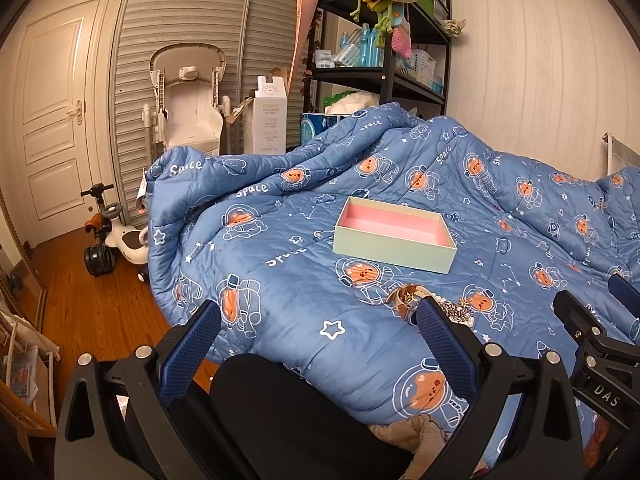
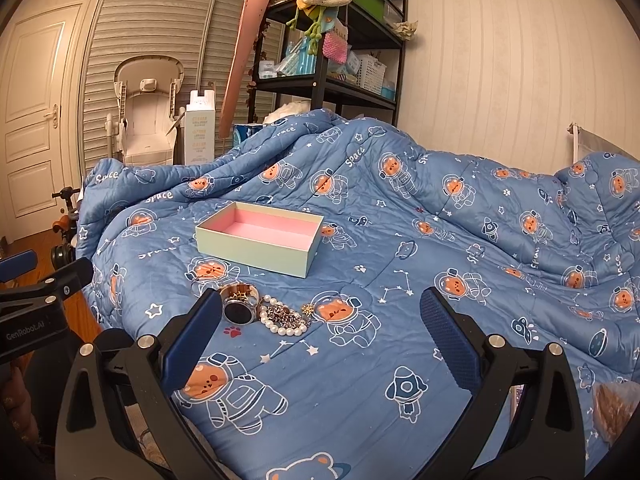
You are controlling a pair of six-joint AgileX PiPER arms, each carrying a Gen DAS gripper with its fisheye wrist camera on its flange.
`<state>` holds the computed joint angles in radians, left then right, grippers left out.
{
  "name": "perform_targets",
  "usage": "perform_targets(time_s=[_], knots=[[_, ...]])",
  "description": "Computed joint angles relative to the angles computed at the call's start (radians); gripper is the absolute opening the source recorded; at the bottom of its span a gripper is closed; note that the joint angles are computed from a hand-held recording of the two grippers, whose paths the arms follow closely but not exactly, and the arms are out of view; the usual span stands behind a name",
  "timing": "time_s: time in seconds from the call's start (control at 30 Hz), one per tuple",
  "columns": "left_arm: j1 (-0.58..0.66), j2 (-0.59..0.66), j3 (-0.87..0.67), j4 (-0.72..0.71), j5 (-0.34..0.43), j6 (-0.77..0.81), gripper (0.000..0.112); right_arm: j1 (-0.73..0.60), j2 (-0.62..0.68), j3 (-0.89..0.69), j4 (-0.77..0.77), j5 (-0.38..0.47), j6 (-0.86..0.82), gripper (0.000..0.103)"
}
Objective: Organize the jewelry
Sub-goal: 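Lower the left gripper onto the rose-gold watch and close on it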
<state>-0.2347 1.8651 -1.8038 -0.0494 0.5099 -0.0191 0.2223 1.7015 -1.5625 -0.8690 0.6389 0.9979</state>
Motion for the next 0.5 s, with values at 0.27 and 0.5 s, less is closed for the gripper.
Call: perform_targets(time_s=[0.27,0.5], knots=[[0.043,0.053,-0.083,-0.232,0.119,0.186,0.096,-0.151,0.077,-0.085,0.691,-0.075,-0.581,0.098],[0.057,0.26,-0.417,-0.297,0.436,0.199,0.096,-0.264,0.296,-0.349,1.058,0.187,-0.881,0.098]])
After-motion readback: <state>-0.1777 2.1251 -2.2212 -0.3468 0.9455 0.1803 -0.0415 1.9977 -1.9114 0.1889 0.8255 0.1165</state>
